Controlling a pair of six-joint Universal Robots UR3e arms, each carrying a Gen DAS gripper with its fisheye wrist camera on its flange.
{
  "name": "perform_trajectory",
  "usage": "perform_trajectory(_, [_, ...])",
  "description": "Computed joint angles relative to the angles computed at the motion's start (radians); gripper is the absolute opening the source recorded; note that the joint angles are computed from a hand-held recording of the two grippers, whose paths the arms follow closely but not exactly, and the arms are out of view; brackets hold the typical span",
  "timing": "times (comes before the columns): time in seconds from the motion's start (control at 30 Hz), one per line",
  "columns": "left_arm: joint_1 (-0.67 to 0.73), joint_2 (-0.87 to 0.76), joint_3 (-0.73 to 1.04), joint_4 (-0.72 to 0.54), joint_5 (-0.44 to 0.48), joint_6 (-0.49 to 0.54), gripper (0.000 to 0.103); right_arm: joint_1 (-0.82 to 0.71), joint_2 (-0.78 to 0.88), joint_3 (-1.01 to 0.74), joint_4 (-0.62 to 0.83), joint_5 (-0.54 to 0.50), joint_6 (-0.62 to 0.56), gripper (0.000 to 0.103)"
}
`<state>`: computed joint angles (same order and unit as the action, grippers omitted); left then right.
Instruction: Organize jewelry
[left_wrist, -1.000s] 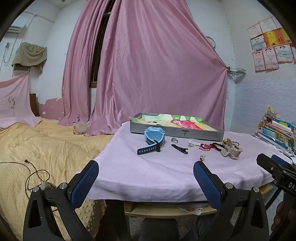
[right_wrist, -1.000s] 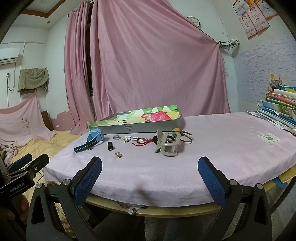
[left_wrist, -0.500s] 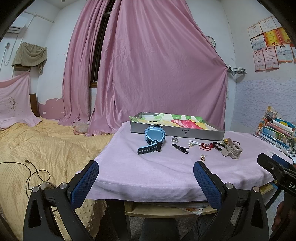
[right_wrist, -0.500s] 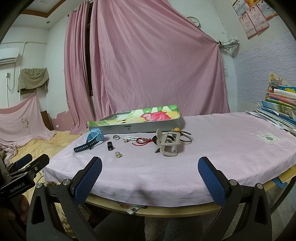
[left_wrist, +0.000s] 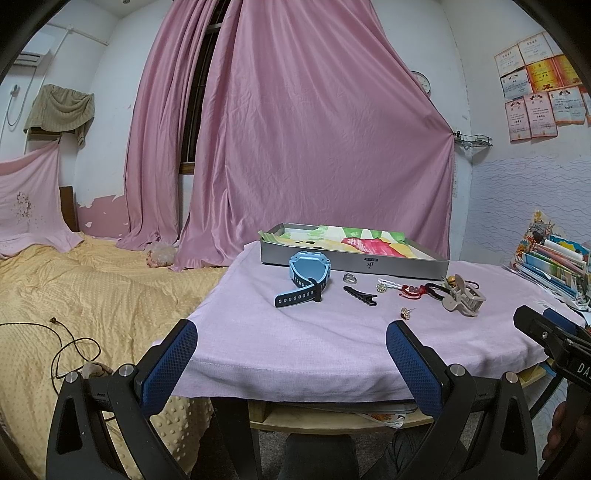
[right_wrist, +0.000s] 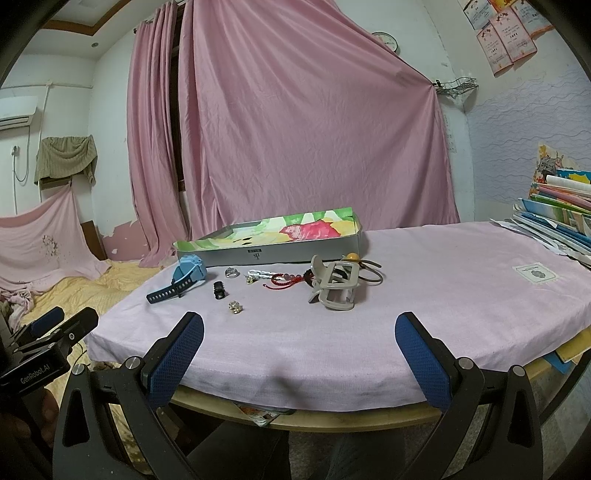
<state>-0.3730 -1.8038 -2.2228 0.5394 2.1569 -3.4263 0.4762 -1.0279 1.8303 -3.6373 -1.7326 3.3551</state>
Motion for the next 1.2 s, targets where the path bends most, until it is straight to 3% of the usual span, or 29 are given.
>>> perform_trajectory(1.2, [0.018,0.012,0.026,-0.038,-0.019,0.006,0.103,0.0,0.002,-0.004,0.005,0.001,0.006,0.102])
